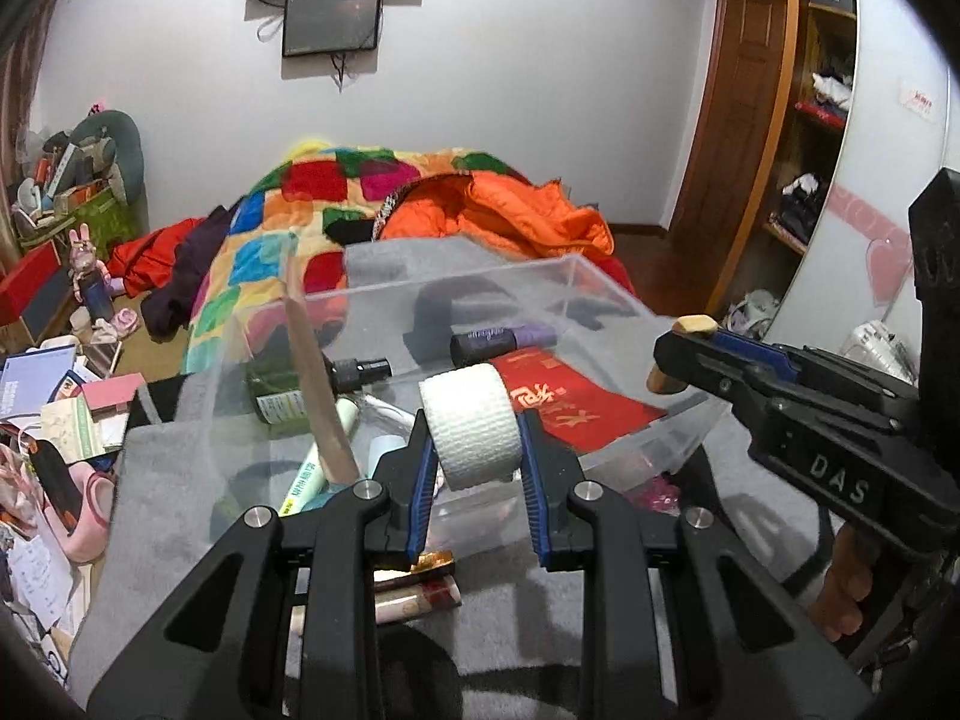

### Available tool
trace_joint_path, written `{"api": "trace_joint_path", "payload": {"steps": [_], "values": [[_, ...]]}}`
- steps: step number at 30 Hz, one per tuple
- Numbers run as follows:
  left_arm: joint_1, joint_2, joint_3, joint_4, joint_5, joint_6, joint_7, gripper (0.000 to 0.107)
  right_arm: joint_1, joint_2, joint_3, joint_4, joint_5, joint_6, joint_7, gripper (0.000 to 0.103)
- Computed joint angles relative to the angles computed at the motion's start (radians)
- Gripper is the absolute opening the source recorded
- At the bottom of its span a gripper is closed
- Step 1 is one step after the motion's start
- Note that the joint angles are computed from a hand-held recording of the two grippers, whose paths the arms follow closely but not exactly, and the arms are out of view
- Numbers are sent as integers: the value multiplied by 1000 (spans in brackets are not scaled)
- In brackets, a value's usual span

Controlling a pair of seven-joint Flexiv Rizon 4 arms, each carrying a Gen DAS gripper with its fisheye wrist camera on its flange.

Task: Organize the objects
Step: 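Release the white tape from the left tool while the right tool drops the wooden block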

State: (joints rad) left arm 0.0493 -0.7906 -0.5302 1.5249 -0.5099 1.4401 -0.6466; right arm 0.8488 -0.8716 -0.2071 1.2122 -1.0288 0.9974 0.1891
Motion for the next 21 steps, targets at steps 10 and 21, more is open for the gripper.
{"api": "trace_joint_path", "payload": {"steps": [10, 21], "values": [[-55, -29, 67, -64, 7, -61, -24, 26, -7, -33, 14, -35, 65, -3, -68, 24], [-7, 10, 10, 5, -37, -42, 25, 35, 12, -13, 2, 2, 74, 32, -52, 26]]}}
